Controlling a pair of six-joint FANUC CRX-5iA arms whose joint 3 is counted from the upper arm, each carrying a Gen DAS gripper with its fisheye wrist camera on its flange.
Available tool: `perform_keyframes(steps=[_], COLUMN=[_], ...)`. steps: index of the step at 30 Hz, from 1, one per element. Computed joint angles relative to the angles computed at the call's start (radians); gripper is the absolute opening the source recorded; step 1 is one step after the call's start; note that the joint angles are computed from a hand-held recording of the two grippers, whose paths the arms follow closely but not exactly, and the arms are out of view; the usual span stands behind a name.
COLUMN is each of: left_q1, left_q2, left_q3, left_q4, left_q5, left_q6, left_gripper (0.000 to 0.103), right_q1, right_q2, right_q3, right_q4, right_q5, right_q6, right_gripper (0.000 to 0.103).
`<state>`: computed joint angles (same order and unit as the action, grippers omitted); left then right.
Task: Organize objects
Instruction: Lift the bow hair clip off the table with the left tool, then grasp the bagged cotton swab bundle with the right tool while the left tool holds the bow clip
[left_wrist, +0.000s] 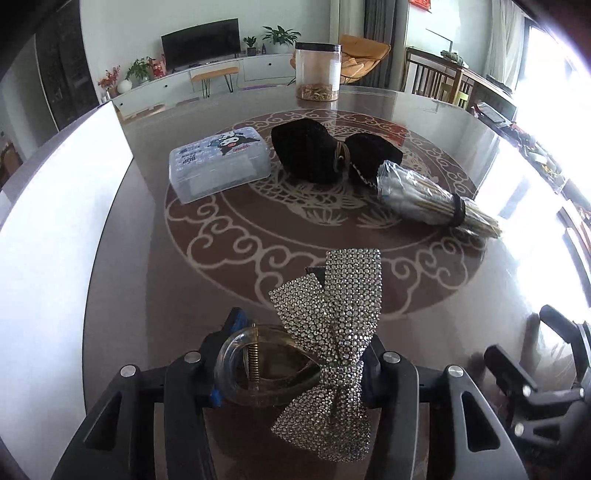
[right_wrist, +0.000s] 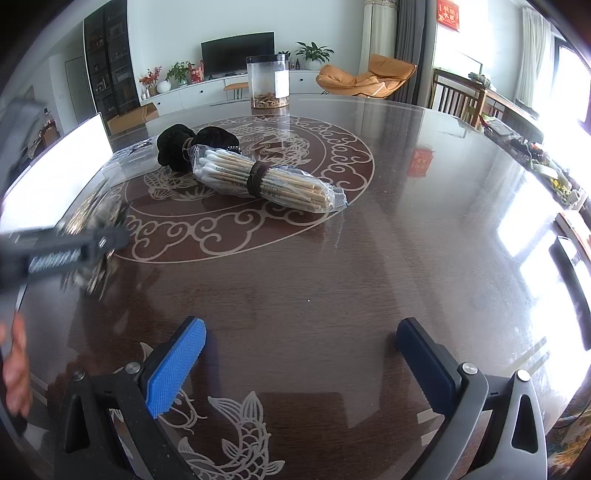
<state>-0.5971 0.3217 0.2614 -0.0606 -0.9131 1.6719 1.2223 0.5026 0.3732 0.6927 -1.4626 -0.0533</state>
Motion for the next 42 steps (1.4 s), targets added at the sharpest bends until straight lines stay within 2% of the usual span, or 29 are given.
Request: perform_keyframes(steps=[4, 7, 9, 14, 30, 32, 36, 38, 40, 42], left_q1=[0.003, 0.006, 0.023, 0.025, 0.019, 0.019, 0.019, 0.02, 0.02, 0.02], left_q2=[-0.033, -0.022, -0.017, -0.002, -0.002, -0.002, -0.002, -0.002, -0.002, -0.002], left_q3=[-0.052, -0.028, -0.032, -0.019, -0.029, -0.03, -0.031, -0.031, -0.031, -0.033], left_q4=[0.002, -0.037, -0.016, 0.001, -0.003, -0.003, -0.002, -0.002, -0.002, -0.001], left_q5=[0.042, 0.016, 0.02, 0.003, 0.019, 0.02, 0.021, 0.021, 0.021, 0.022], left_q6=[-0.013, 0.038, 0.045, -0.001, 0.008, 0.009, 0.009, 0.008, 0.008, 0.007], left_gripper=[0.053, 0.074, 0.089, 0.103, 0.103, 0.103, 0.103, 0.103, 0.103, 0.103], right_q1=[0.0, 0.0, 0.0, 0.001, 0.001, 0.005, 0.014, -0.018, -0.061, -0.105], right_q2=[0.0, -0.001, 0.001, 0.002, -0.001, -0.026, -0.095, -0.093, -0.063, -0.013], right_q3=[0.0, -0.001, 0.001, 0.002, 0.003, -0.027, -0.131, -0.101, -0.023, 0.089], right_q4=[0.0, 0.0, 0.001, 0.001, -0.009, -0.007, 0.109, 0.119, 0.098, 0.025], right_q5=[0.0, 0.0, -0.001, -0.001, -0.001, 0.019, 0.068, 0.082, 0.089, 0.094], right_q6=[0.0, 0.0, 0.0, 0.0, 0.003, -0.036, -0.152, -0.026, 0.189, 0.424], right_gripper=[0.103, 0.103, 0.103, 0.103, 0.103, 0.103, 0.103, 0.103, 0.103, 0.103])
